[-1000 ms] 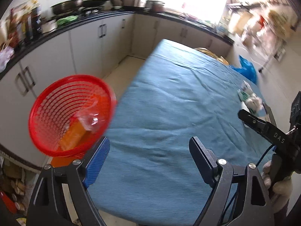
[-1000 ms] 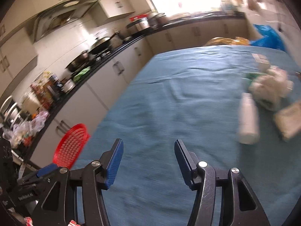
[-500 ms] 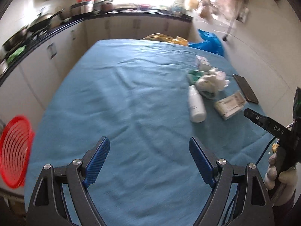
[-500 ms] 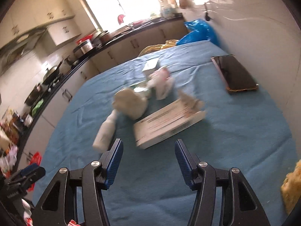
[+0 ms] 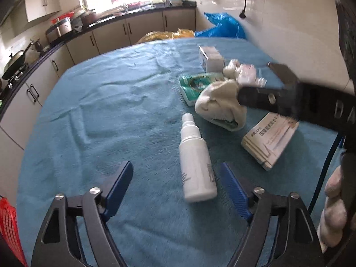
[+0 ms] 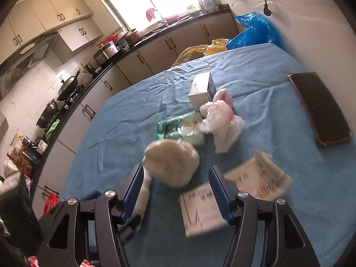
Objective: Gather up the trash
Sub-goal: 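Grasp the white spray bottle with left tool while right tool grasps towel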
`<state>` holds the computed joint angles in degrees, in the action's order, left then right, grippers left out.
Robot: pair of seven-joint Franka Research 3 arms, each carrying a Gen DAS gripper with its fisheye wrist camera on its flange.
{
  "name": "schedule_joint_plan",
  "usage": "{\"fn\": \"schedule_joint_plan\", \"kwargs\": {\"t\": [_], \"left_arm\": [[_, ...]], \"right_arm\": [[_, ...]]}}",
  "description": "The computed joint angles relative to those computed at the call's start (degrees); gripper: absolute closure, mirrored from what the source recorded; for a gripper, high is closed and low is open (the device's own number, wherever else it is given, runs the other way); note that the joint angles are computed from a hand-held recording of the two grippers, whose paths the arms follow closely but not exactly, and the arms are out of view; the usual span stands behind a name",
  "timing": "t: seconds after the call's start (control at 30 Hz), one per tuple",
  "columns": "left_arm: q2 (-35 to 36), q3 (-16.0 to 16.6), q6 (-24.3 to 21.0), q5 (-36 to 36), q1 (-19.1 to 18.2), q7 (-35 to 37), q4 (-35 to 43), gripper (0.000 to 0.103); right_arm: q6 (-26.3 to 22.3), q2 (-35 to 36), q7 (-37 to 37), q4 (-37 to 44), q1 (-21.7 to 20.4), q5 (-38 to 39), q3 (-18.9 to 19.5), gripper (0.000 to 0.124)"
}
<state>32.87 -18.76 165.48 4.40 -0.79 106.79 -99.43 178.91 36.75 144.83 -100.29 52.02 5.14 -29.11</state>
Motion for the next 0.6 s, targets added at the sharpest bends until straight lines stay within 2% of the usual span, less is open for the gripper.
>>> {"fn": "schedule_joint_plan", "kwargs": {"t": [0.13,0.2,0.23,0.27,0.3,0.37,0.4,0.5,0.6], "left_arm": [[3.43,-0.52,-4.08,-1.22,-0.04,0.06,4.8,0.028],[4.24,-0.98,-4.63,-2.55,0.36,0.07,5.89,0.034],[4.21,-1.17,-4.81,-3.07,0.66,0.16,5.91,0.044],[3.97,-1.4,-4.75,-3.55,1.08,0.44,5.58,0.061],[3.82,-2.18,-5.32,-4.43,1.93,1.15,5.52,0.072],[3.33,-2.77,-6.35,-5.96,2.85,1.76,5.17,0.074],[2.91,-3.09,-6.37,-6.88,3.37,2.1,4.58,0.074],[0.46,-3.95,-5.52,-9.6,5.26,3.19,1.23,0.074],[-2.85,-6.07,-4.33,-13.75,8.52,5.89,-3.12,0.074]], "right_arm": [[-2.07,2.09,-2.01,4.66,-6.13,0.53,5.84,0.059],[-2.32,2.99,-2.92,6.28,-8.93,0.75,8.84,0.059],[-2.36,3.41,-3.34,7.02,-9.88,0.82,9.88,0.059],[-2.57,3.9,-3.71,7.83,-10.47,0.79,10.58,0.059],[-3.0,4.37,-3.86,8.54,-10.52,0.58,10.61,0.059],[-3.97,5.41,-3.63,10.19,-9.99,-0.19,9.86,0.063],[-4.04,5.57,-3.64,10.57,-9.92,-0.59,9.88,0.074],[-4.28,5.28,-2.46,10.3,-8.28,-1.93,8.32,0.093],[-2.62,4.07,-1.95,8.28,-7.22,-2.56,7.71,0.097]]}}
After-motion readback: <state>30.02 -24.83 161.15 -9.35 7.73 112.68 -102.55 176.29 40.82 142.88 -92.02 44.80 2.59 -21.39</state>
